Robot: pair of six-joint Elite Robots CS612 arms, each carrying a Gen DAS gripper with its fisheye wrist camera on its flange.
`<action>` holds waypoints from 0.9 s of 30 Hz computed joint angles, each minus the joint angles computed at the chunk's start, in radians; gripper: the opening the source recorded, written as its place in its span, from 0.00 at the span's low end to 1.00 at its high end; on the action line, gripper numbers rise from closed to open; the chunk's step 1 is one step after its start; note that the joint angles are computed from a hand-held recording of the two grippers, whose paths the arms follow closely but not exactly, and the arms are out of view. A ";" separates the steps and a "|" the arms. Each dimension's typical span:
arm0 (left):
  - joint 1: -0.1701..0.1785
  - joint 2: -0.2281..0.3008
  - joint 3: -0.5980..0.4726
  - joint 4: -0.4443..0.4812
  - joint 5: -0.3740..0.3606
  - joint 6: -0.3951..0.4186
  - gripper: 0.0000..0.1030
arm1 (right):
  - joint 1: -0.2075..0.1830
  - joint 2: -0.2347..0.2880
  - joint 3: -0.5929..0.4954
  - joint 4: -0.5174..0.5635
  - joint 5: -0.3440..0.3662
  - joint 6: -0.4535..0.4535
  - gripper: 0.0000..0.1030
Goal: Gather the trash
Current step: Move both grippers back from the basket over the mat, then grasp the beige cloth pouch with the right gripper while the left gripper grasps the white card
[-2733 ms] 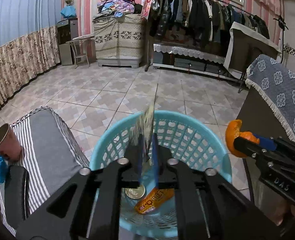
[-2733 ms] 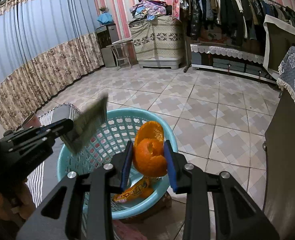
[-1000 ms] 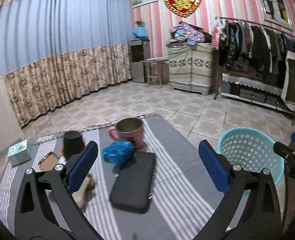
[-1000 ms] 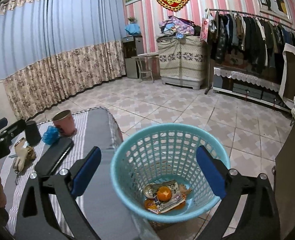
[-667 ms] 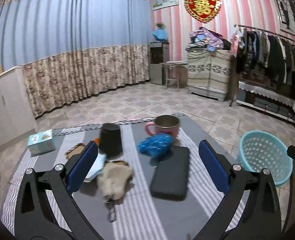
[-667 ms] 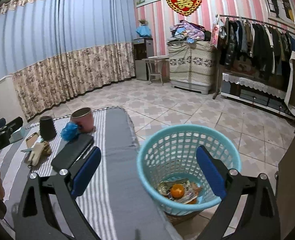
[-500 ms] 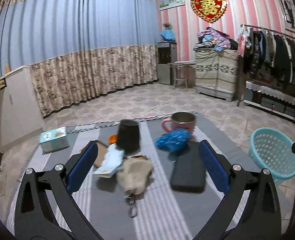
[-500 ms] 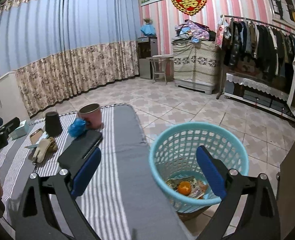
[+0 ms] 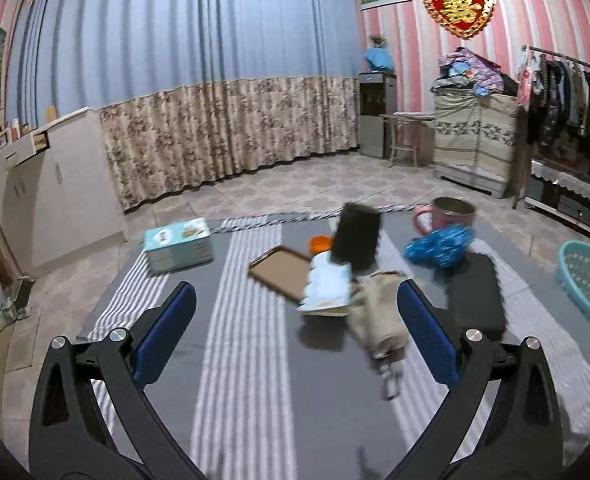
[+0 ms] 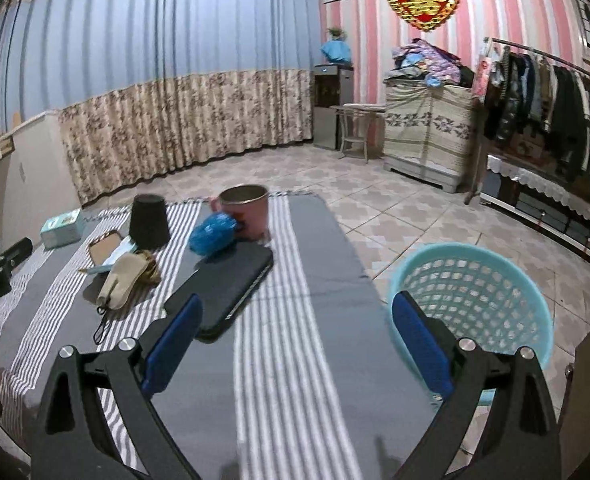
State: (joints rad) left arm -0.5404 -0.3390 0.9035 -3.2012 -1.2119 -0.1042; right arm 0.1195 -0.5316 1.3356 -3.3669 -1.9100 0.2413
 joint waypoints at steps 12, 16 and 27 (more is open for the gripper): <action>0.052 0.035 -0.049 0.087 -0.007 -0.037 0.95 | 0.033 0.080 -0.164 0.137 0.033 -0.023 0.91; 0.062 0.050 -0.072 0.099 -0.003 -0.035 0.95 | 0.043 0.108 -0.225 0.182 0.046 -0.027 0.91; 0.091 0.082 -0.140 0.140 -0.030 -0.065 0.94 | 0.071 0.202 -0.437 0.377 0.084 -0.028 0.91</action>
State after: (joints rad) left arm -0.4495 -0.2571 0.7633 -3.0615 -1.2418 -0.1692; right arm 0.1905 -0.3291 0.8981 -2.9895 -1.8256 0.2132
